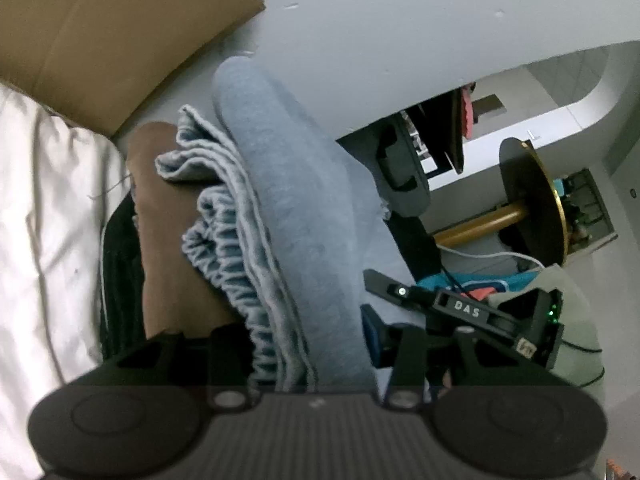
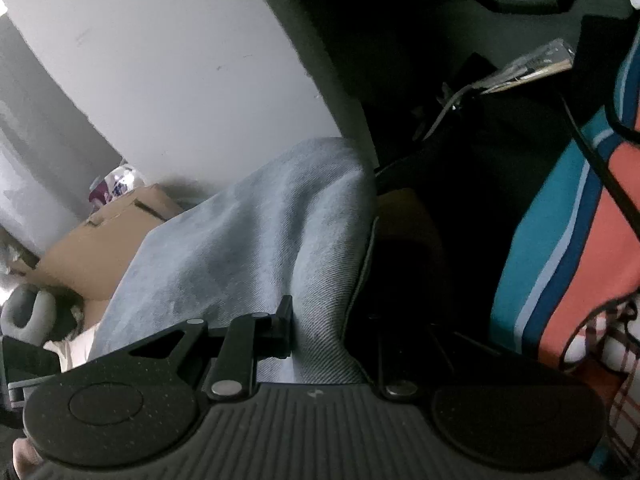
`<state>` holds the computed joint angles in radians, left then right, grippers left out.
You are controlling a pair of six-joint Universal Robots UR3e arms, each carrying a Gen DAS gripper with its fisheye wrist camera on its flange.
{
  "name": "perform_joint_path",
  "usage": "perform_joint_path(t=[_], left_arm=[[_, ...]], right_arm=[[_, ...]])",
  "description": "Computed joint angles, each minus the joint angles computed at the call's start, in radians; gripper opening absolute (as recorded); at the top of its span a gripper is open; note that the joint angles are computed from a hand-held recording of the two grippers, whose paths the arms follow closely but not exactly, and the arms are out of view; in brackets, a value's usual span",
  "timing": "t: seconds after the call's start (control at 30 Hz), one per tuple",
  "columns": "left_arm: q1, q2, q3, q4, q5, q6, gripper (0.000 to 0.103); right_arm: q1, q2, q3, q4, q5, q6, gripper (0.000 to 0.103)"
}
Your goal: Fold clothes
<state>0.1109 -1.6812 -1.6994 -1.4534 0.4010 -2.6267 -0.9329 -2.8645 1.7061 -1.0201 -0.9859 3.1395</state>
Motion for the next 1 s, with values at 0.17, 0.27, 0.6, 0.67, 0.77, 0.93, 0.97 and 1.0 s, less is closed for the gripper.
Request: perform_joint_path(t=[0.17, 0.27, 0.6, 0.67, 0.77, 0.93, 0.97, 1.0], left_arm=[[-0.012, -0.009, -0.055, 0.125, -0.010, -0.090, 0.046], [-0.018, -0.016, -0.030, 0.104, 0.009, -0.110, 0.046], [0.059, 0.004, 0.394, -0.362, 0.203, 0.096, 0.046], [0.065, -0.007, 0.492, -0.414, 0.192, 0.132, 0.053], [0.052, -0.043, 0.633, -0.476, 0.198, 0.140, 0.056], [-0.047, -0.129, 0.794, -0.441, 0.272, 0.067, 0.057], [-0.071, -0.140, 0.801, -0.409, 0.289, 0.046, 0.057], [-0.094, -0.152, 0.808, -0.377, 0.307, 0.027, 0.057]], right_arm=[[-0.030, -0.016, 0.020, 0.020, 0.014, -0.032, 0.023], [-0.062, -0.012, 0.007, 0.062, 0.028, -0.087, 0.023], [-0.248, 0.010, -0.173, 0.360, 0.061, -0.306, 0.023], [-0.287, 0.018, -0.236, 0.433, 0.065, -0.375, 0.023], [-0.317, 0.009, -0.279, 0.484, 0.068, -0.409, 0.023], [-0.296, -0.025, -0.234, 0.439, 0.071, -0.367, 0.023], [-0.282, -0.029, -0.218, 0.417, 0.070, -0.351, 0.023], [-0.269, -0.033, -0.202, 0.396, 0.069, -0.335, 0.023]])
